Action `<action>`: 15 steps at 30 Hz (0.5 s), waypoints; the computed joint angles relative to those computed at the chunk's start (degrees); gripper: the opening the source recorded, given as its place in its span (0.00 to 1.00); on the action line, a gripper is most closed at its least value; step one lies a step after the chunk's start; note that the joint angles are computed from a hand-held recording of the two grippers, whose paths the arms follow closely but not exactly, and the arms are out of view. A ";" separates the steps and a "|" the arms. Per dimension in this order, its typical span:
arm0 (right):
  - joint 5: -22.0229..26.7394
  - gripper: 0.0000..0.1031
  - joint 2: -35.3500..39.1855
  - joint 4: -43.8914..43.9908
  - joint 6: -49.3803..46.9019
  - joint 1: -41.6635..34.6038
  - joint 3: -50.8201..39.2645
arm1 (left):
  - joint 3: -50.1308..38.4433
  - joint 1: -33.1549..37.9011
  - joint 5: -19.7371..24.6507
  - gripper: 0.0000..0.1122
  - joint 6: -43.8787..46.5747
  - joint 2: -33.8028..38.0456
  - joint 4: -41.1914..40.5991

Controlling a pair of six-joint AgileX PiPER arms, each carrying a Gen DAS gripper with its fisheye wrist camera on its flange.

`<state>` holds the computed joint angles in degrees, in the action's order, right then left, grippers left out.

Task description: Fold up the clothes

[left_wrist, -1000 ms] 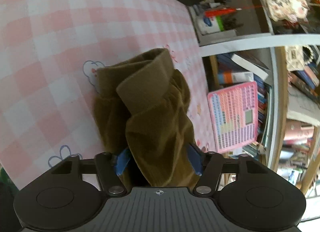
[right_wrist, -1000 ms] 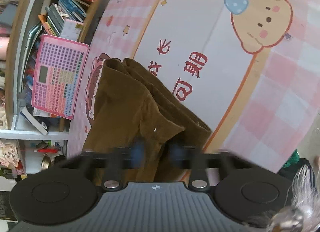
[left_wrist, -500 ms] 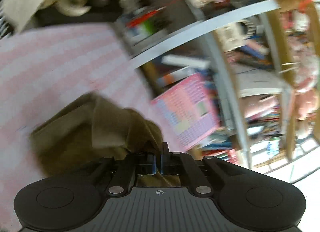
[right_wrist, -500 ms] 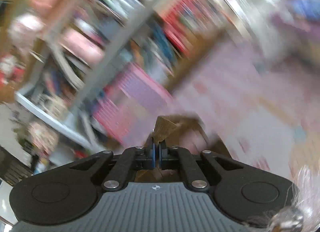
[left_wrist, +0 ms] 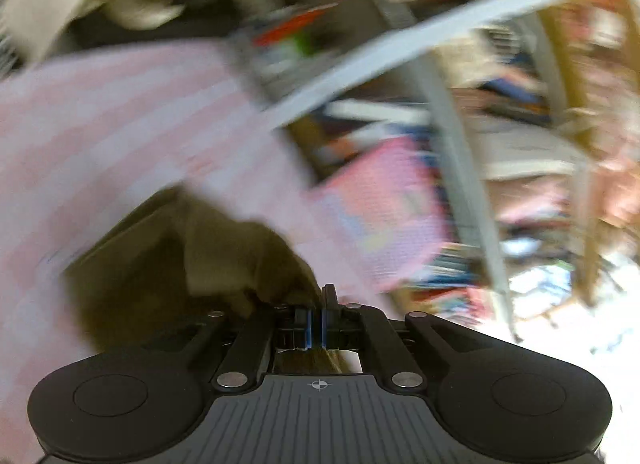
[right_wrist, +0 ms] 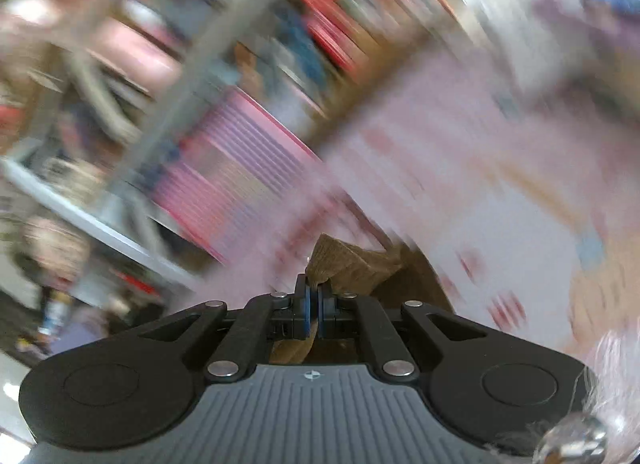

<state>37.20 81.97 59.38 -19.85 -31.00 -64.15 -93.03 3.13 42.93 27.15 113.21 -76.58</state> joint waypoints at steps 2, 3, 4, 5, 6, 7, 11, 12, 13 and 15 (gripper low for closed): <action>0.39 0.03 -1.70 0.54 -2.13 -1.16 2.20 | 1.84 0.83 1.14 0.03 3.56 -1.06 -1.14; 1.00 0.03 -1.72 -1.11 -0.94 -1.49 4.06 | 3.03 1.15 1.33 0.03 3.16 -1.03 -0.04; 1.57 0.04 -1.61 -2.61 0.07 -1.81 5.86 | 4.22 1.40 1.36 0.03 1.00 -0.45 2.26; 2.10 0.04 -1.40 -4.51 1.53 -2.03 7.45 | 5.27 1.42 0.89 0.03 -1.88 0.36 5.32; 2.17 0.04 0.25 -8.70 5.28 -1.25 9.19 | 6.32 1.24 0.14 0.02 -4.39 1.14 8.36; 1.71 0.04 1.03 -11.73 8.10 -0.48 10.97 | 7.42 1.09 -0.46 0.02 -5.93 1.76 10.74; -1.21 0.04 1.72 -11.94 9.18 0.58 15.94 | 11.47 1.37 -2.15 0.04 -6.00 1.90 9.75; -1.07 0.04 1.72 -11.75 9.37 0.62 15.83 | 11.64 1.63 -2.04 0.05 -6.15 1.89 9.24; -0.37 0.05 1.71 -11.91 9.25 0.20 15.60 | 11.91 1.84 -2.00 0.07 -6.40 1.66 9.05; 0.50 0.07 1.65 -12.76 9.42 -0.23 14.84 | 12.58 2.17 -2.27 0.10 -6.70 1.23 8.20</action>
<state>37.69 83.62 46.62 -10.43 -31.23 -49.31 -80.45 5.30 40.67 20.45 114.44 -68.38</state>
